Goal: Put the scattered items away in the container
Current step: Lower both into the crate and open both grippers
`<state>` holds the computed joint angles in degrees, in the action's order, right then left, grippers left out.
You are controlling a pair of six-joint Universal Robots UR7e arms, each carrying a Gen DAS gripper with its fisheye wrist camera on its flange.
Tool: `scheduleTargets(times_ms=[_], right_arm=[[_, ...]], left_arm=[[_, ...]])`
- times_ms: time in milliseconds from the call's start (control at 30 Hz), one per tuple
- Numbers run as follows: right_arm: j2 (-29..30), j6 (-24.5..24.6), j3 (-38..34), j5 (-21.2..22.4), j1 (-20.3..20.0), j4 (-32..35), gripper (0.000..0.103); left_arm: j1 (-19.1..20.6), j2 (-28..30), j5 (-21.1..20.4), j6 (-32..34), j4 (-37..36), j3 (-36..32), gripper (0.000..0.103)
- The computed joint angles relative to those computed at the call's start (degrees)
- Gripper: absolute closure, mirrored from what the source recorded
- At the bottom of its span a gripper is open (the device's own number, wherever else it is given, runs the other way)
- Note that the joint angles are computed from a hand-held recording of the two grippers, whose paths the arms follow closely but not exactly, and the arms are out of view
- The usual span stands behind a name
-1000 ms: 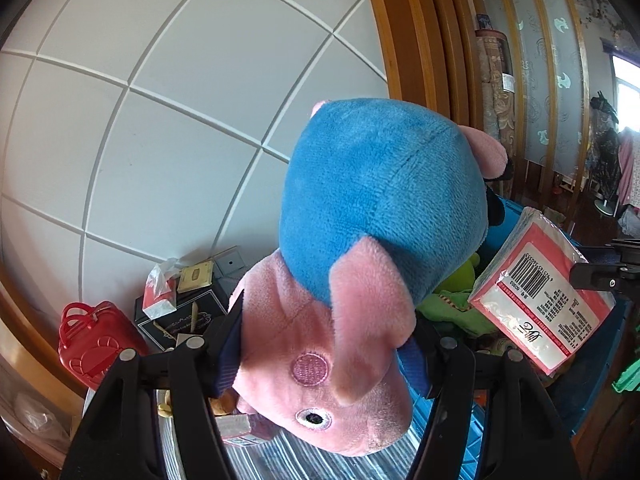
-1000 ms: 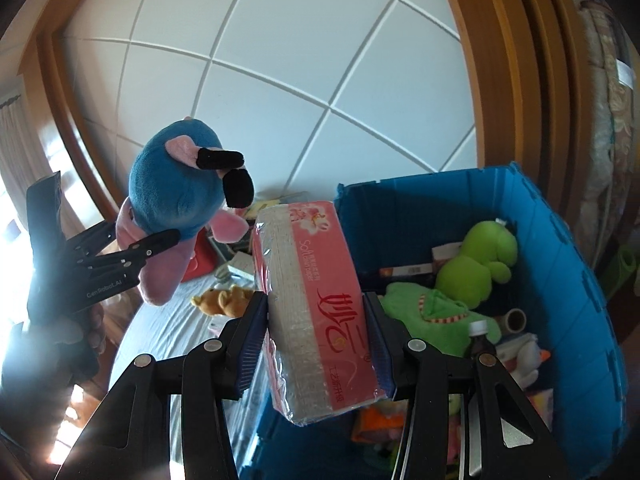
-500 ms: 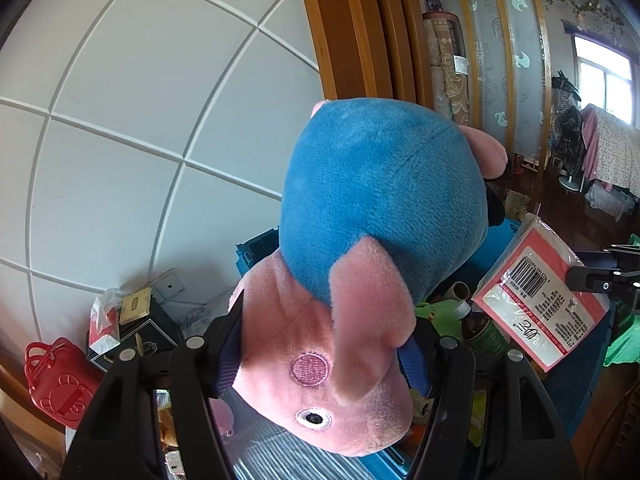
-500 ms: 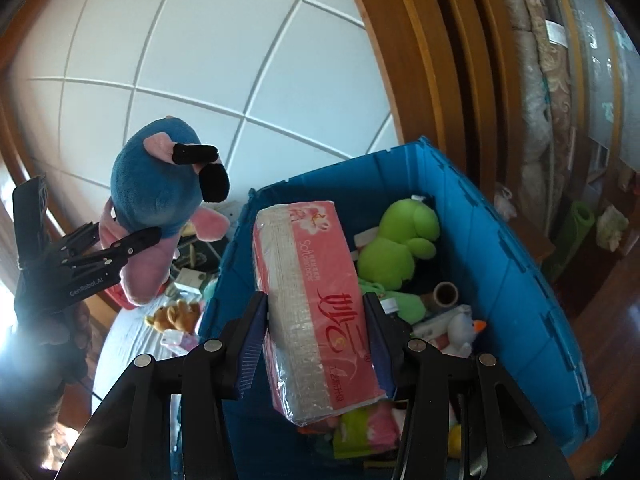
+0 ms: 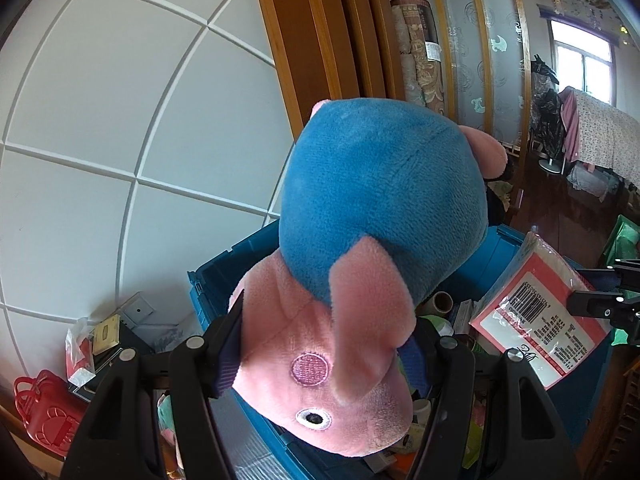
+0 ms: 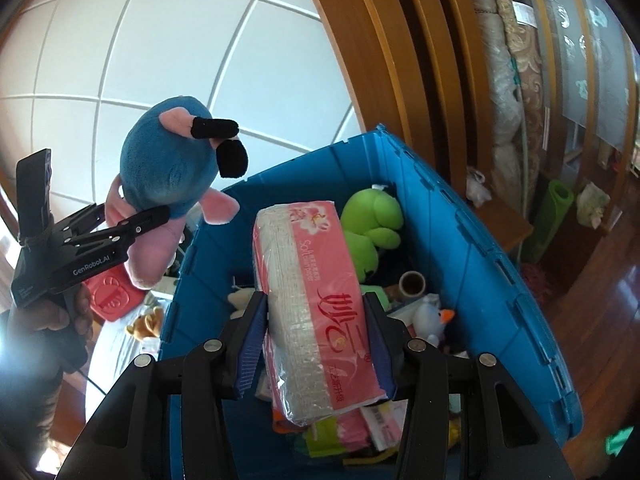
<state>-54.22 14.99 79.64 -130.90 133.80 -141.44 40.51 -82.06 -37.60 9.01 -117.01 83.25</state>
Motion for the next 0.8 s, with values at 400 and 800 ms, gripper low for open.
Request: scheduleTargets(times_ms=[400,800], right_arm=[[0.8,-2.5,-0.3,0.7,-0.6,-3.5,0.0],[5.7,-4.7,-5.0,5.9,0.8,-2.1,0.0]], left_arm=[[1.7,-0.1,-1.5,-6.5,-0.6,-2.9,0.0],[1.9,-8.1,0.7,-13.4,8.8,0.7,0.0]])
